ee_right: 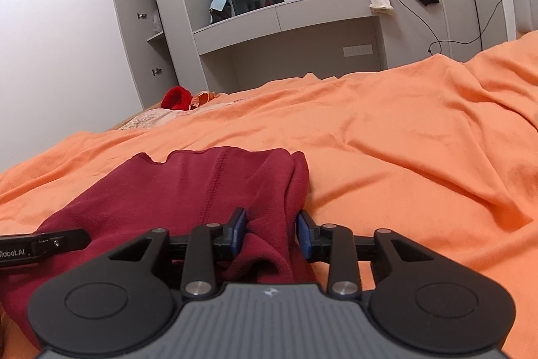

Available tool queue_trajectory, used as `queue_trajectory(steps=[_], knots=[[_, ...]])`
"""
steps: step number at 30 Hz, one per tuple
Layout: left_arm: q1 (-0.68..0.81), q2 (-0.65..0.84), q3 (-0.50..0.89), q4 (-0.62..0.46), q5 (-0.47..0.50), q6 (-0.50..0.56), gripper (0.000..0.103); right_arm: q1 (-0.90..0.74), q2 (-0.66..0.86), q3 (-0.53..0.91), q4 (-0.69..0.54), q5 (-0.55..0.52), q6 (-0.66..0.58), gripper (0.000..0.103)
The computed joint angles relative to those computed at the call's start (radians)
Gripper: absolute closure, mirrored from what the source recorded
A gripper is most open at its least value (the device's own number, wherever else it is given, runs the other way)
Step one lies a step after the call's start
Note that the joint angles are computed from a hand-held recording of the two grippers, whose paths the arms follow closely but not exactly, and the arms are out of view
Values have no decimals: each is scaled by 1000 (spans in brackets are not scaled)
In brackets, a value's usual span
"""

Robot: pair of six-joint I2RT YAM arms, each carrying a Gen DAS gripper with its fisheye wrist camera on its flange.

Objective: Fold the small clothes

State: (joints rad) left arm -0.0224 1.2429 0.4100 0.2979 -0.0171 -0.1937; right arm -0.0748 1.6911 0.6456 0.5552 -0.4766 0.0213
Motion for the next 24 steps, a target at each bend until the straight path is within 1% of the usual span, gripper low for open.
queue_trajectory(steps=[3, 5, 7, 11, 13, 14, 16, 20, 22, 23, 24], knots=[[-12, -10, 1, -10, -18, -8, 57, -3, -3, -2, 0, 4, 8, 56], [-16, -16, -1, -15, -29, -13, 54, 1, -5, -2, 2, 9, 13, 54], [-17, -16, 2, -18, -36, -17, 50, 3, -5, -4, 5, 18, 17, 46], [-28, -34, 3, -40, -68, -32, 36, -8, -12, -9, 9, 14, 29, 36], [-28, -40, 8, -54, -74, -39, 31, -6, -21, -16, 13, 17, 32, 29], [-28, -44, 8, -60, -76, -43, 27, -7, -29, -23, 17, 16, 30, 27], [-25, -54, 9, -71, -76, -51, 22, -9, -47, -37, 23, 14, 25, 19], [-27, -95, 0, -89, -92, -68, 7, -12, -94, -68, 34, 1, 11, 10], [-35, -127, -17, -80, -110, -68, 4, -14, -121, -86, 38, -5, 7, 4], [-40, -142, -24, -78, -121, -63, 1, -15, -134, -98, 44, -8, 5, 3], [-46, -157, -31, -75, -133, -58, 1, -18, -148, -109, 48, -11, 6, 1]])
